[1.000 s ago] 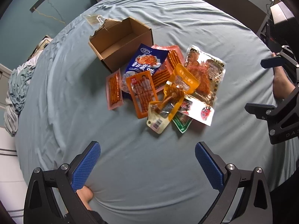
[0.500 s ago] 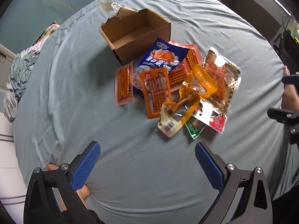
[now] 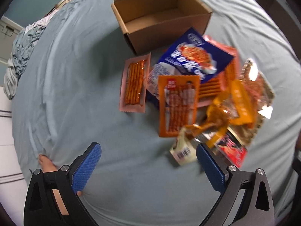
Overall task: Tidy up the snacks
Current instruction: 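Grasp the orange stick-snack packet with the left gripper, then carry the orange packet into the box with the left gripper while the right grasps a packet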
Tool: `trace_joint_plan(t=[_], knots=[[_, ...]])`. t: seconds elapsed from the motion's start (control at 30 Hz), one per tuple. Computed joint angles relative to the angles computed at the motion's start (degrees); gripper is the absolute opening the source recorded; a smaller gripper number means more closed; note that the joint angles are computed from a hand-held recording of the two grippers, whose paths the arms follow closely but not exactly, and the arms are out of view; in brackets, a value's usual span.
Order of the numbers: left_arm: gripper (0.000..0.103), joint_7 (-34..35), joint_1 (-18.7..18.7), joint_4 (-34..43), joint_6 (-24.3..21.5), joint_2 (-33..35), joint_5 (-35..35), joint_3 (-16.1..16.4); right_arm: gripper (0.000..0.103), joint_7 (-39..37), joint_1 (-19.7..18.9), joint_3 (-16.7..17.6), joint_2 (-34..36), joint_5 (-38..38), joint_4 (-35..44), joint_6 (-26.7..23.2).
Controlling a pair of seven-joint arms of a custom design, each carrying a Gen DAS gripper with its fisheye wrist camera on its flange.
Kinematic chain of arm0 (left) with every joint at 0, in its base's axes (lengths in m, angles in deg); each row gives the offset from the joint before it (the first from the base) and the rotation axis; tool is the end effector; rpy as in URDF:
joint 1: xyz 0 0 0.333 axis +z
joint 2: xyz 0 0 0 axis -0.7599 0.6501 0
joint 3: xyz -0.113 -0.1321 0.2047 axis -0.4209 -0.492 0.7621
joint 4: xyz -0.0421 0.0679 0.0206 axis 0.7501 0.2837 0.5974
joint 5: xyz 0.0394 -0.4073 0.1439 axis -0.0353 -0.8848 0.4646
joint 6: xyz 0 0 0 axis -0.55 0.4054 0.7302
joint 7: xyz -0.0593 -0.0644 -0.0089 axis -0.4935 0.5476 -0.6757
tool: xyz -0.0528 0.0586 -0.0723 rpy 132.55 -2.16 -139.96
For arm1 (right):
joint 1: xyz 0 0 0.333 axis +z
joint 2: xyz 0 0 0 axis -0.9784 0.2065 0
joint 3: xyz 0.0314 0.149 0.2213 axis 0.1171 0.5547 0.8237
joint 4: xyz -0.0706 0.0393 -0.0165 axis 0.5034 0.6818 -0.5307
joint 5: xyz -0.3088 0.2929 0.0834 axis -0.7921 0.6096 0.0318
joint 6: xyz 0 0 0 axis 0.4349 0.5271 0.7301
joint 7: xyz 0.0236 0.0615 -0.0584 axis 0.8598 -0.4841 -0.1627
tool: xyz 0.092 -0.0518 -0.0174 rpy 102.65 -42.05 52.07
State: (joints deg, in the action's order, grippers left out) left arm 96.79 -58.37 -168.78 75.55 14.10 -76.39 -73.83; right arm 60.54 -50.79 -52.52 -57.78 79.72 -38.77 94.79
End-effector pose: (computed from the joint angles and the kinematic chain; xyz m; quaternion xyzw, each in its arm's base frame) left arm 0.4735 -0.1259 0.4774 -0.4631 0.8807 0.0039 0.0991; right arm 0.3543 0.3737 0.6082 -0.6236 0.7688 -0.0408 0.1357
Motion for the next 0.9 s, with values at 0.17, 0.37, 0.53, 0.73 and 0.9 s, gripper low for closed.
trace_joint_plan(t=[0.17,0.37,0.53,0.73,0.9], knots=[[0.103,-0.37,-0.71,-0.9,6.33,5.21,-4.11,0.45,0.103,-2.25,-0.08,-0.76,2.15,-0.02,-0.52,1.2],[0.084,2.26,-1.23,-2.33,12.08,8.26,-8.0,0.51,0.103,-7.83,0.8,-1.95,6.12,1.72,-0.68,2.89],[0.042,3.69,-1.07,-2.3,11.83,9.38,-9.28,0.35,0.103,-11.33,0.83,-3.24,6.02,3.04,-3.31,8.49],[0.035,9.78,-0.95,-0.15,5.19,7.98,-14.45,2.19,0.103,-9.45,-0.92,-3.68,1.52,3.58,-8.5,12.15],[0.035,10.5,0.6,4.78,1.34,7.58,-18.76,3.55,0.103,-5.65,-3.28,-3.97,-0.04,3.64,-7.91,8.53]])
